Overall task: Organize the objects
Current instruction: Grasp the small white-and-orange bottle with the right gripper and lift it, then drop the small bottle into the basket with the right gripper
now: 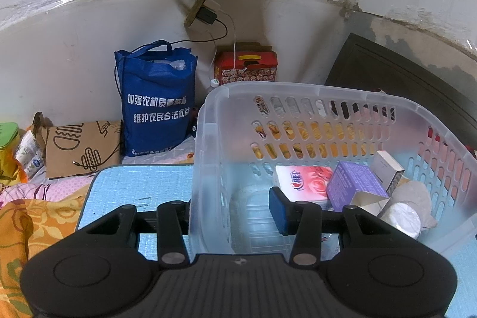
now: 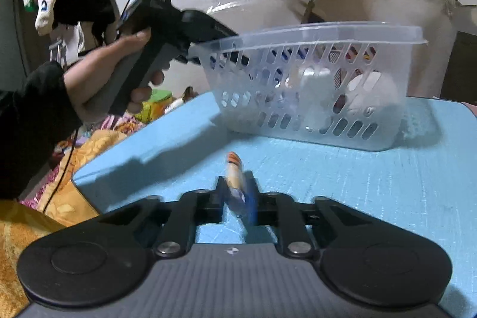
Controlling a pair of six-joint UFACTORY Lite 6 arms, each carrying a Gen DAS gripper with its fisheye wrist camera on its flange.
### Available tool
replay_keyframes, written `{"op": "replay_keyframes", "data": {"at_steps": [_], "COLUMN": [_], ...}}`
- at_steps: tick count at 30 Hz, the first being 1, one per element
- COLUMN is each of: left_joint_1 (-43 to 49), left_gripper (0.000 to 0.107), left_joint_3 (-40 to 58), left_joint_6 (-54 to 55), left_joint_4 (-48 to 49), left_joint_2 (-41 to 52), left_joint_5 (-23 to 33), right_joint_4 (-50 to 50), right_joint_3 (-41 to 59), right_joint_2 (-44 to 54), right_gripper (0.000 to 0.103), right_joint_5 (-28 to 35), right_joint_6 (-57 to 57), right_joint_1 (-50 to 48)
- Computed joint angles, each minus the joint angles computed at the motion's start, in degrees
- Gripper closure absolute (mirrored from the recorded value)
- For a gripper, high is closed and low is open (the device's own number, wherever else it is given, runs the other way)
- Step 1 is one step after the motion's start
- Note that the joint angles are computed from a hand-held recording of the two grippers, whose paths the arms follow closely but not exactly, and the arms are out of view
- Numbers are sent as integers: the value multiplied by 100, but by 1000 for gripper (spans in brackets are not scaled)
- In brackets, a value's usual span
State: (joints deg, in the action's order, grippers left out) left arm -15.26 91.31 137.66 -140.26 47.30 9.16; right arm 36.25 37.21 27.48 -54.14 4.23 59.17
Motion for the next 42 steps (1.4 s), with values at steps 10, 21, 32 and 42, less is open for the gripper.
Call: {"op": "replay_keyframes", "data": {"at_steps": [10, 21, 32, 42], "left_joint_1": [36, 46, 72, 56], "left_gripper": [58, 58, 58, 57], "left_joint_3": [57, 202, 176, 148], "left_joint_6": [-389, -1075, -1422, -1061], "left_joint_4": [409, 1078, 1400, 1064], "left_joint_2": [40, 119, 107, 111], "left_joint_5": [33, 12, 51, 76], "right_joint_4": [312, 2090, 1484, 32], "right_joint_3": [-29, -447, 3045, 3796], "right_joint_2": [-156, -2545, -1325, 140], "right_gripper": [90, 90, 90, 60], "right_joint_5": [8, -290, 2232, 2887], "right_joint_6": [-329, -2933, -4094, -2291], "right_joint_1": [121, 726, -1560, -2089]}}
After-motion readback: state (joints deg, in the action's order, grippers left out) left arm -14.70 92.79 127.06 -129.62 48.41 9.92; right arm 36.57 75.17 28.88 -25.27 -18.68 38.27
